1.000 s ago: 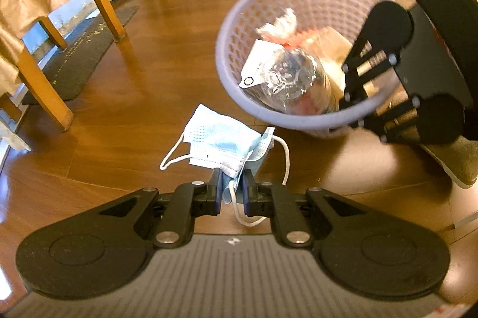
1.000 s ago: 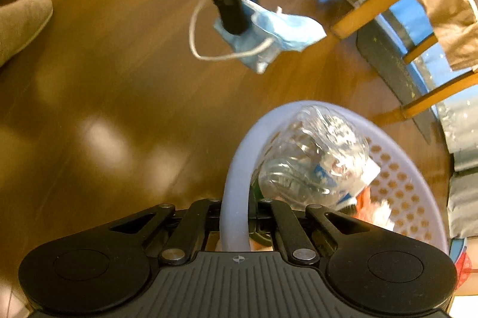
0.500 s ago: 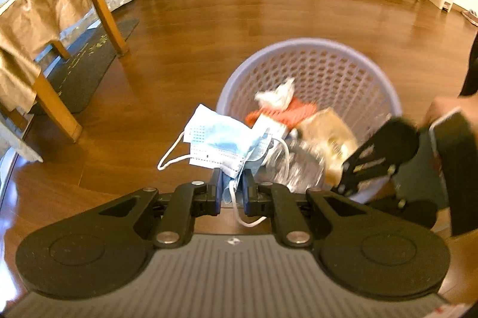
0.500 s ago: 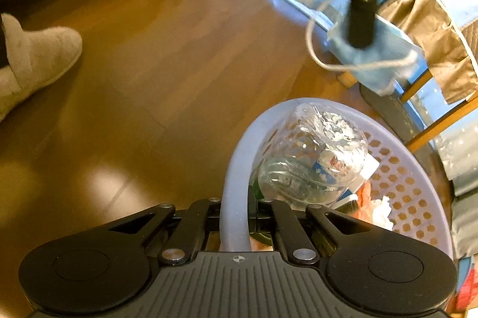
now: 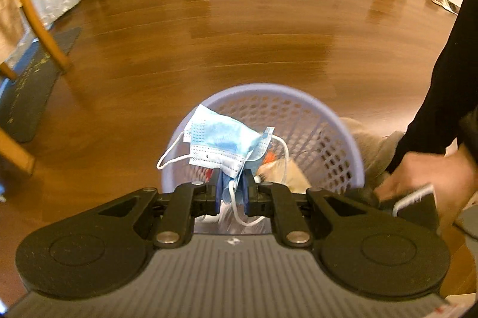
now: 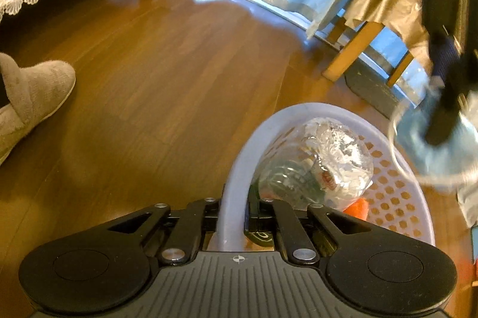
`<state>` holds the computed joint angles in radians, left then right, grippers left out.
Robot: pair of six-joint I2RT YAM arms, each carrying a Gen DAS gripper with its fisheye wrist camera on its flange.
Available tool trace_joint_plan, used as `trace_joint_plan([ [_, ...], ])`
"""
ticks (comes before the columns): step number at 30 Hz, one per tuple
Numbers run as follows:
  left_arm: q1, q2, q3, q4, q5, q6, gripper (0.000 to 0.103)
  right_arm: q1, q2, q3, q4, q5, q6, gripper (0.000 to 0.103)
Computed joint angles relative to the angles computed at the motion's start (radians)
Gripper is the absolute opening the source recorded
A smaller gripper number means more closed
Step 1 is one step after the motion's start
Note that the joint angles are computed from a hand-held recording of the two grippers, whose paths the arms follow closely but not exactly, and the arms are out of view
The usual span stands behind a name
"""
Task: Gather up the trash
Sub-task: 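Carry the mask into the wastebasket held by the right tool and release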
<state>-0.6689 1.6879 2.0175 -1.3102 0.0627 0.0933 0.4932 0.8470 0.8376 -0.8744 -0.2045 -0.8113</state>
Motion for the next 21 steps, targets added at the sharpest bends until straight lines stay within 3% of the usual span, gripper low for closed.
trace_joint_plan([
  [5, -0.04, 0.145, 0.157, -0.051, 0.02, -0.024, 0.016, -0.027, -0.03, -0.01, -0.031, -0.003, 0.005, 0.003],
  [9, -0.057, 0.203, 0.197, -0.061, 0.015, -0.044, 0.031, -0.114, -0.052, 0.006, -0.093, -0.049, -0.048, 0.006],
  [12, -0.071, 0.22, 0.207, -0.069, -0.006, -0.049, 0.031, -0.148, -0.069, 0.009, -0.125, -0.059, -0.074, 0.015],
  [19, -0.073, 0.194, 0.232, -0.118, -0.038, -0.096, 0.033, -0.244, -0.067, 0.04, -0.204, -0.104, -0.153, 0.021],
  [21, -0.077, 0.18, 0.238, -0.135, -0.05, -0.114, 0.034, -0.266, -0.078, 0.054, -0.226, -0.128, -0.171, 0.028],
])
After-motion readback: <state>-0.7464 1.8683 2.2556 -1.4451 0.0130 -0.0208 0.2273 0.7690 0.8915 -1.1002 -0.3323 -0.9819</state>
